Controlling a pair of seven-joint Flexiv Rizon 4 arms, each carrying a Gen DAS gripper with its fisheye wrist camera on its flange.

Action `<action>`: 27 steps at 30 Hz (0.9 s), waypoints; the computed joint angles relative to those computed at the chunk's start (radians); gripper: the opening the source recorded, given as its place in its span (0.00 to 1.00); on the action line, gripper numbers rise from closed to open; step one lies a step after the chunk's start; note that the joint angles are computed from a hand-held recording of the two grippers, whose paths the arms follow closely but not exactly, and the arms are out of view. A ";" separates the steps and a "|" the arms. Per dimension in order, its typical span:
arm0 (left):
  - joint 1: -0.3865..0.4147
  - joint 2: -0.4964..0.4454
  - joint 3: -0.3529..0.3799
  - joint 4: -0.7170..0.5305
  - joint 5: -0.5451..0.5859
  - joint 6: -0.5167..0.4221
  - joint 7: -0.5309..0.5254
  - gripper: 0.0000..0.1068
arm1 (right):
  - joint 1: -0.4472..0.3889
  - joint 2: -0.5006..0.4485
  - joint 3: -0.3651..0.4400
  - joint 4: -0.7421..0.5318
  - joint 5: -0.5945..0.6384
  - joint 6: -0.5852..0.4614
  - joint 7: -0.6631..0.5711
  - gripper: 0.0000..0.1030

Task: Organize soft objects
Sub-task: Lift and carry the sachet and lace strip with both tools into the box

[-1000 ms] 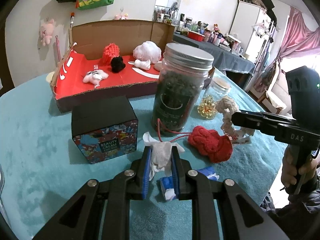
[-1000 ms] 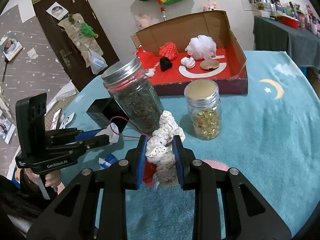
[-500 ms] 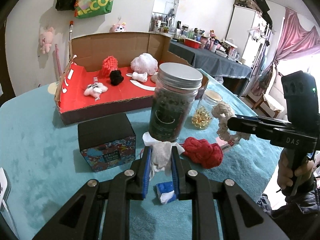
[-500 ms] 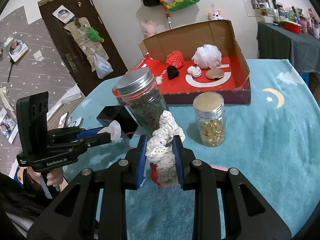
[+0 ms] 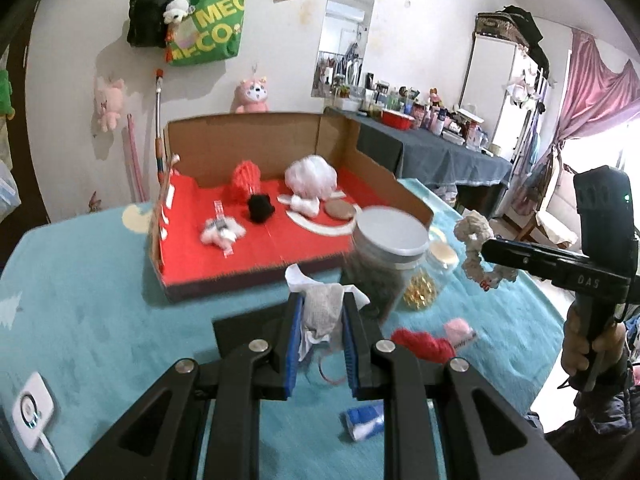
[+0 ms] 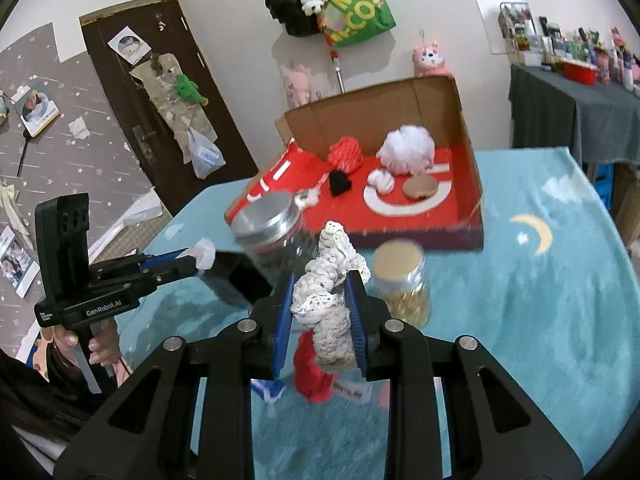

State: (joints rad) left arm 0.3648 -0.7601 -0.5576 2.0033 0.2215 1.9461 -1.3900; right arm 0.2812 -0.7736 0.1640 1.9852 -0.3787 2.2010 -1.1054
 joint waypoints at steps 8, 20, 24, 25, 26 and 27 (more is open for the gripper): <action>0.018 -0.029 -0.046 -0.116 -0.053 -0.154 0.113 0.18 | -0.062 -0.016 0.025 -0.112 -0.114 -0.101 0.020 0.24; -0.165 -0.110 0.115 -0.417 -0.244 -0.465 0.331 0.18 | -0.062 -0.141 0.046 -0.453 -0.220 -0.545 -0.077 0.24; -0.260 -0.147 0.228 -0.539 -0.285 -0.578 0.362 0.18 | -0.033 -0.198 0.033 -0.577 -0.209 -0.710 -0.145 0.24; -0.275 -0.157 0.246 -0.566 -0.296 -0.607 0.372 0.18 | -0.030 -0.217 0.040 -0.616 -0.205 -0.761 -0.171 0.24; -0.294 -0.169 0.270 -0.597 -0.307 -0.642 0.378 0.18 | -0.026 -0.228 0.042 -0.641 -0.198 -0.797 -0.192 0.24; -0.314 -0.180 0.298 -0.624 -0.315 -0.671 0.380 0.18 | -0.015 -0.245 0.033 -0.677 -0.194 -0.845 -0.209 0.24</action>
State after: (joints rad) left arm 0.0509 -0.9396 -0.2600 1.3789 -0.0938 1.2753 -1.0099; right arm 0.2659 -1.0186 0.1975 1.3082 -0.5729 1.3564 -1.3145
